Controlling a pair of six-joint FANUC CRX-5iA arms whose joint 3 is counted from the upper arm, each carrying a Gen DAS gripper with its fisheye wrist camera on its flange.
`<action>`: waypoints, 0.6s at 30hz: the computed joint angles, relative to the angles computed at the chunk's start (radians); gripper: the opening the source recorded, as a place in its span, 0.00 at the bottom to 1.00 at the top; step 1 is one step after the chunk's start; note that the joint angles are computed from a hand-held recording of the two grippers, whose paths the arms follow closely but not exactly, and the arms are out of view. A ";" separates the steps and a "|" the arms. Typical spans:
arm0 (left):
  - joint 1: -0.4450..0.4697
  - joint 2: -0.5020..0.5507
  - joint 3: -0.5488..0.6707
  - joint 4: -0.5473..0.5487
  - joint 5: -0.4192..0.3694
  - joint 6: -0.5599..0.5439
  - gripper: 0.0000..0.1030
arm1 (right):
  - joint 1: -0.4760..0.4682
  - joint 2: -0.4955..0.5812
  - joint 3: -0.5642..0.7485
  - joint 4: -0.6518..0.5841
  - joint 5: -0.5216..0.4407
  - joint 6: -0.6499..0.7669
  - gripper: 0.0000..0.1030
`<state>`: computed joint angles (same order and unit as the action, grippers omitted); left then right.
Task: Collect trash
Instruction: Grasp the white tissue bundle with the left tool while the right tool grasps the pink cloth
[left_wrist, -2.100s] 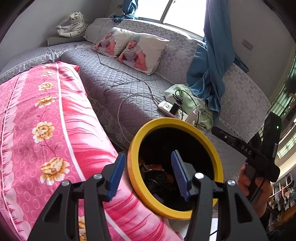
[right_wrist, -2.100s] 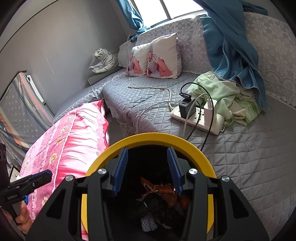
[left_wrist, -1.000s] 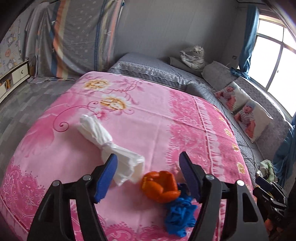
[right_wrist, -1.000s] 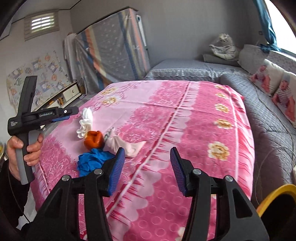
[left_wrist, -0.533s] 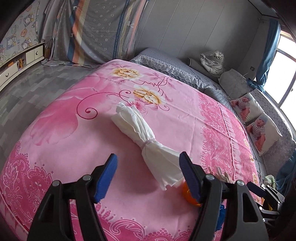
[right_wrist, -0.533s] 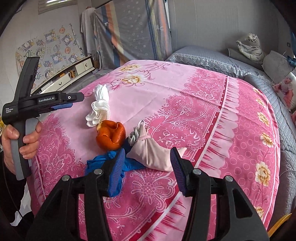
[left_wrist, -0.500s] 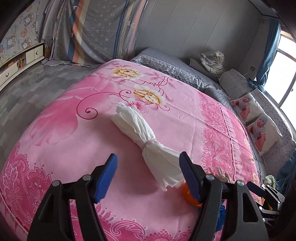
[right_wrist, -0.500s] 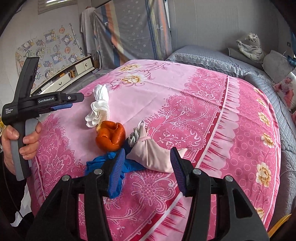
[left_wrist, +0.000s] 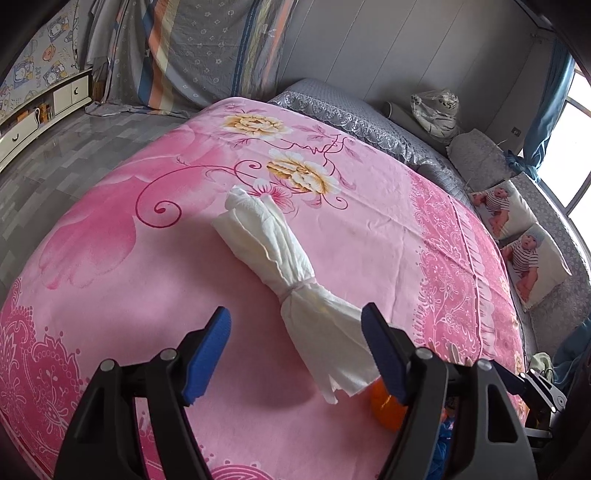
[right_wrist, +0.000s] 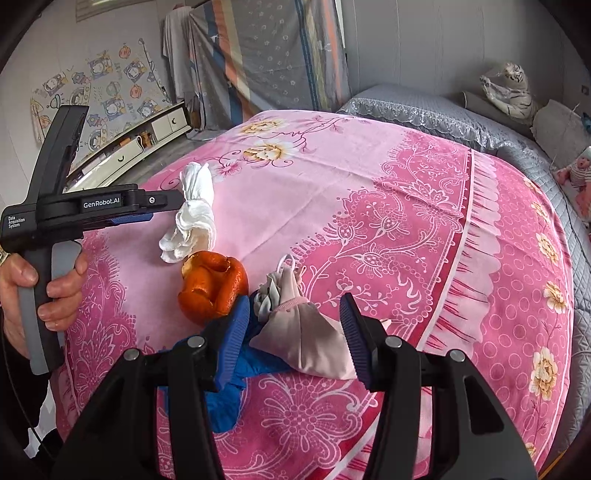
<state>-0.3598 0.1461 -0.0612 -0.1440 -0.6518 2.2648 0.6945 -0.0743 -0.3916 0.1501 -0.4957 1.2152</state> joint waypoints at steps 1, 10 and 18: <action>-0.002 0.011 0.013 -0.005 -0.009 0.005 0.68 | -0.003 0.007 0.008 -0.014 -0.003 0.012 0.46; -0.003 0.112 0.094 0.062 -0.063 -0.063 0.55 | -0.025 0.070 0.067 -0.103 -0.037 0.109 0.44; -0.015 0.139 0.114 0.068 -0.057 -0.096 0.30 | -0.032 0.069 0.067 -0.133 -0.030 0.131 0.25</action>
